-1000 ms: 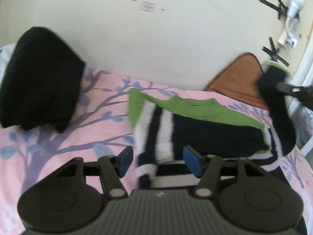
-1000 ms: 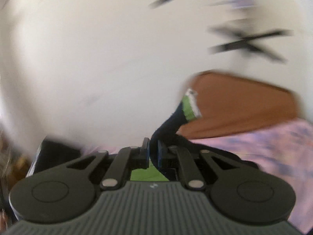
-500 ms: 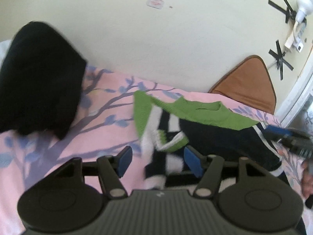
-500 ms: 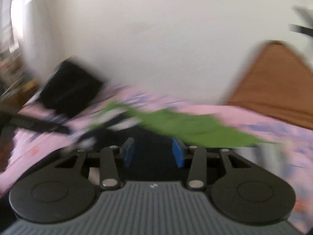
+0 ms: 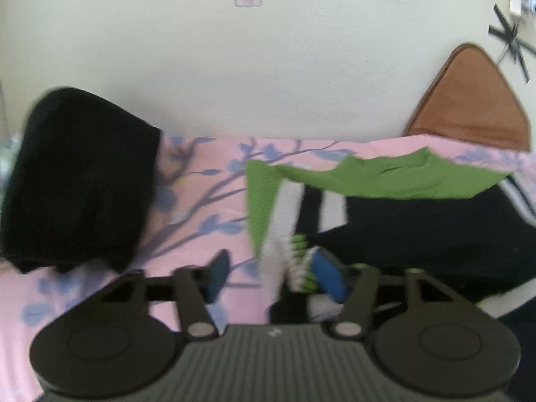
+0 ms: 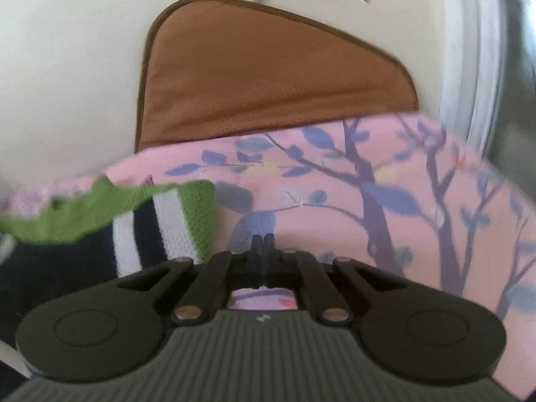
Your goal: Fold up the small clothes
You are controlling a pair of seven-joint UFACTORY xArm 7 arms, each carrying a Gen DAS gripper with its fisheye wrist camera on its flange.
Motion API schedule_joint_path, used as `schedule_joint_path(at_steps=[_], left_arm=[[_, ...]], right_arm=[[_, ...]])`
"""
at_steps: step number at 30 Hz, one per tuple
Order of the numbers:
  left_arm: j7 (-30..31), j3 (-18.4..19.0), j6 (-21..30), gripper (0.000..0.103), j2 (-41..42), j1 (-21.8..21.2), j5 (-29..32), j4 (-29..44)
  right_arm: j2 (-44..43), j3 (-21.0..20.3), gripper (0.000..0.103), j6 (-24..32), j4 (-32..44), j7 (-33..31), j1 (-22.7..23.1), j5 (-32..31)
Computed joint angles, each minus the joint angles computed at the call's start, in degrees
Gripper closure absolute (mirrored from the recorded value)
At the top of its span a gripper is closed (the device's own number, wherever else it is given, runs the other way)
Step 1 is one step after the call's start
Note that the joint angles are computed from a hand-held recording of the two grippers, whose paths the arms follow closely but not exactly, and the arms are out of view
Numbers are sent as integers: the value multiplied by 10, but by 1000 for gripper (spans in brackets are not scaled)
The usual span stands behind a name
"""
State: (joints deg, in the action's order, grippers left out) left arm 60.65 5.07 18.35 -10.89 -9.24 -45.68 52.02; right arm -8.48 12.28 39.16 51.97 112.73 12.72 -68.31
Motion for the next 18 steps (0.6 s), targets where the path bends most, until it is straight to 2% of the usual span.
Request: schedule_joint_path(at_steps=[2,5,6,11,15,16,18], left_arm=[[22,4,-8,40,-17,-2,-1,-18],[-27,-5,-12,40,-46,20,67,-49],[-33,3,-6,40,-56,19,76,-57],[-42,35,53,40,-122,37,151,-101],[-8,69,87,40,-190,41,187,-145],[-7,75,101,40,-205,45,196,-151],[-7,88,142,40,-235,54,212,-158]], right_arm=[[-25,-6,95,-57,-19,18,-5,-14],[-52,11,93,-74,-28,-16,-1,-9],[-50,20,90,-77,-21,-22,0,-3],[-94,44,88,-151,-58,-58,10,56],[-111,78,87,-179,-90,-90,25,110],[-107,88,86,-184,-94,-90,22,115],[-122,140,86,-164,-104,-46,0,75]])
